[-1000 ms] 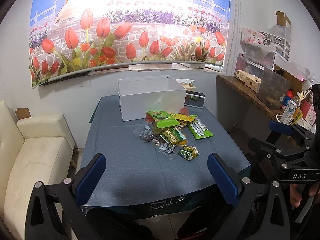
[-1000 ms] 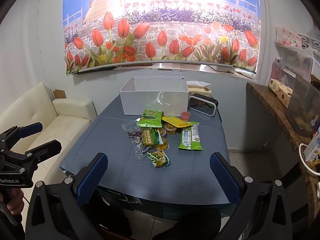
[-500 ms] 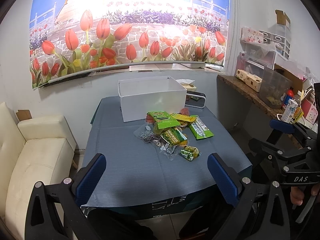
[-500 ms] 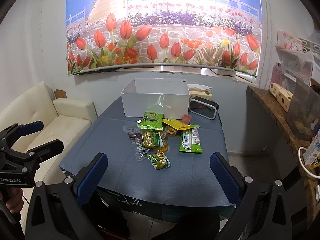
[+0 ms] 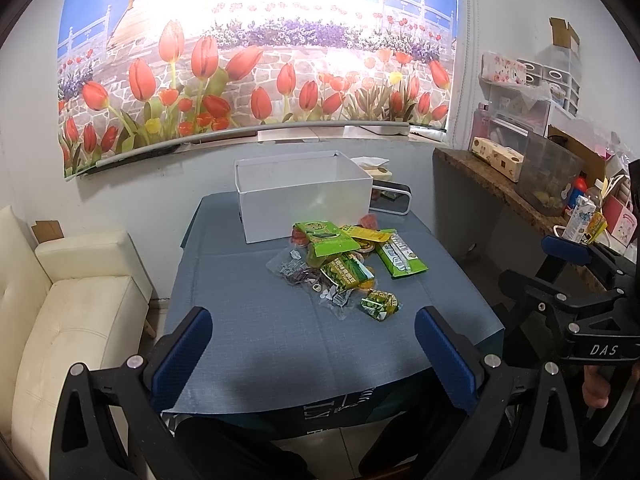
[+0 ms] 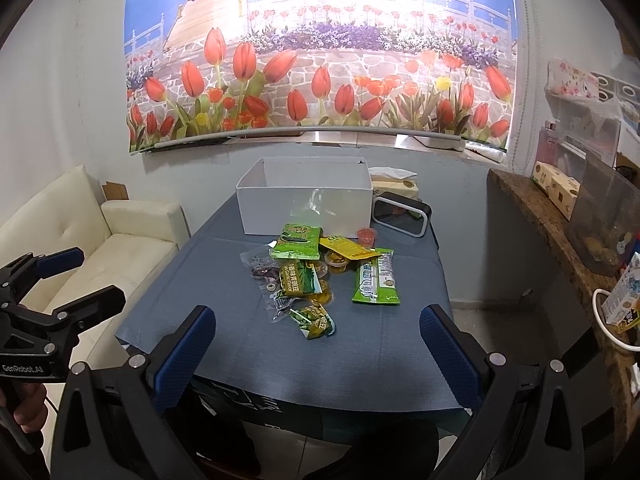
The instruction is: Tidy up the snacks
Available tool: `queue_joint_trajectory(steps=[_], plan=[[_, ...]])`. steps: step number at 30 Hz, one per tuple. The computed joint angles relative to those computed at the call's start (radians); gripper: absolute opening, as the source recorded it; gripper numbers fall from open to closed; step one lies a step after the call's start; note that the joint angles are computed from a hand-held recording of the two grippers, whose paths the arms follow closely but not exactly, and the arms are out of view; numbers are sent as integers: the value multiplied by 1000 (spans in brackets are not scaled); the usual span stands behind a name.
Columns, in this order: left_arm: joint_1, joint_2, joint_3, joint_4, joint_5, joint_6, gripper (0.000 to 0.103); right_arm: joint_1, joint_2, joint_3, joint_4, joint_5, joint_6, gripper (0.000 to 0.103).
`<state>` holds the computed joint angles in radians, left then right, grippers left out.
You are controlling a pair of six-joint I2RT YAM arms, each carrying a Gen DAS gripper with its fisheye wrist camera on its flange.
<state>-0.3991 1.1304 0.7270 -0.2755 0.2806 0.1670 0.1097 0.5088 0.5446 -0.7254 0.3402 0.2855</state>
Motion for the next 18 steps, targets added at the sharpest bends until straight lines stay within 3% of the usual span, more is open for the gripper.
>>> queue_joint_trajectory(steps=[18], plan=[[-5, -2, -13, 15, 7, 0, 103, -32, 6, -3, 3, -40, -3, 103]])
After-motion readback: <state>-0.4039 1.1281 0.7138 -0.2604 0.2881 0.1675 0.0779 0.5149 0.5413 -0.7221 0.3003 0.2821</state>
